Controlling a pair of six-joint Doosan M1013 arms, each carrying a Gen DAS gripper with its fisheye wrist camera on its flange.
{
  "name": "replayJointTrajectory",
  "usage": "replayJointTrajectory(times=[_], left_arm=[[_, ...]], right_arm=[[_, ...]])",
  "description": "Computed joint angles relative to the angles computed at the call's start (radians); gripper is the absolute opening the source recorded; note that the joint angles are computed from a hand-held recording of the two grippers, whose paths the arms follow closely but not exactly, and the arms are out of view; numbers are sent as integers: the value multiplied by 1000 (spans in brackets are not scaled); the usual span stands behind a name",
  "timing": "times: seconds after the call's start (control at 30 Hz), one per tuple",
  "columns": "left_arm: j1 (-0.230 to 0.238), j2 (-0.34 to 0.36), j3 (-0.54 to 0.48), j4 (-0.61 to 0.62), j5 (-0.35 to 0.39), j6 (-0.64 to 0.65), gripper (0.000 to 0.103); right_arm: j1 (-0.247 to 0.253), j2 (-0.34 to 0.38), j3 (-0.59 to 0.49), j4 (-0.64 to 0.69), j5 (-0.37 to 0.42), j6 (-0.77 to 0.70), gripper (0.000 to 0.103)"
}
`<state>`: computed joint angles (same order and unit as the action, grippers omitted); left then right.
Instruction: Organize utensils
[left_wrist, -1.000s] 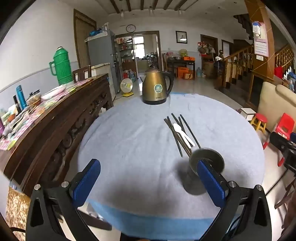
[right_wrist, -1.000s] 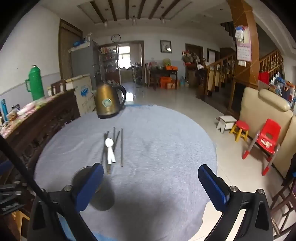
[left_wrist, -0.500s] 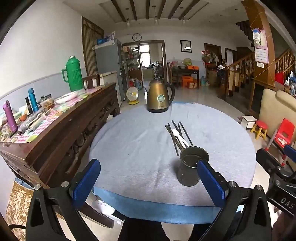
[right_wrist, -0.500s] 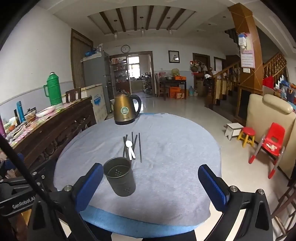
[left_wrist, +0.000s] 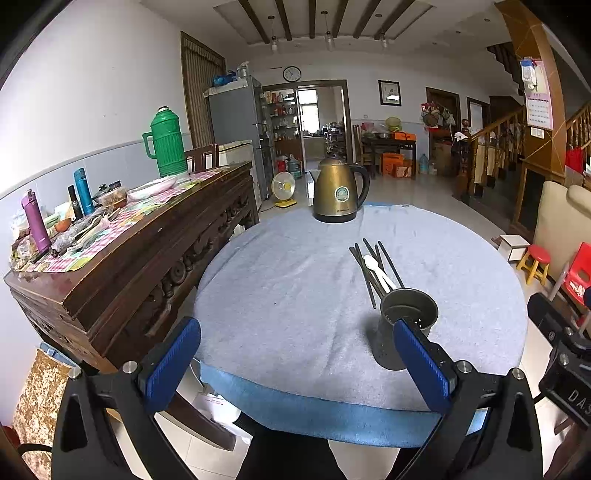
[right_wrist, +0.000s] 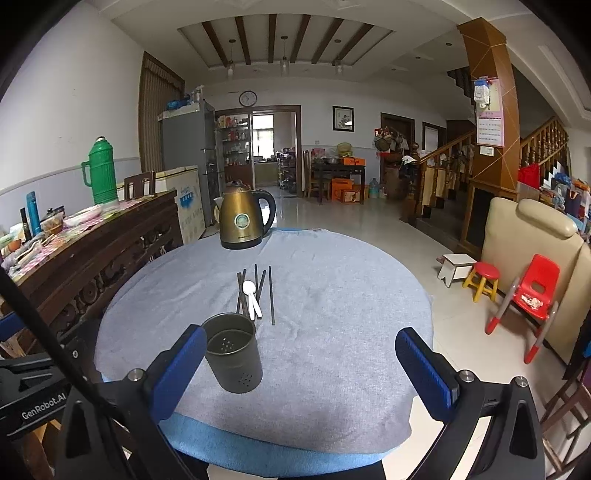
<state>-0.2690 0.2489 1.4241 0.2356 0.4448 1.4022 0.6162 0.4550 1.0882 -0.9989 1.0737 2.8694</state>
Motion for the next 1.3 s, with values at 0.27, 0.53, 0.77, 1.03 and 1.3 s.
replayJointTrajectory(times=[0.27,0.53,0.77,1.03,1.3], left_arm=[[0,0,2,8,-5,-5,103],[-7,-1,1,34,5,-34,103],[-8,4,-7,30,23,-31,103],[-6,10,-11,6,39,-5,103],[-6,11,-8,-7,45,7,103]], right_arm=[[1,-2,3,-2,0,-6,103],[0,5,-10,20,-2,-36,103],[-2,8,-17,36,-1,-43,103],[-2,12,-23,41,4,-42,103],[-3,11,-19,47,1,-42,103]])
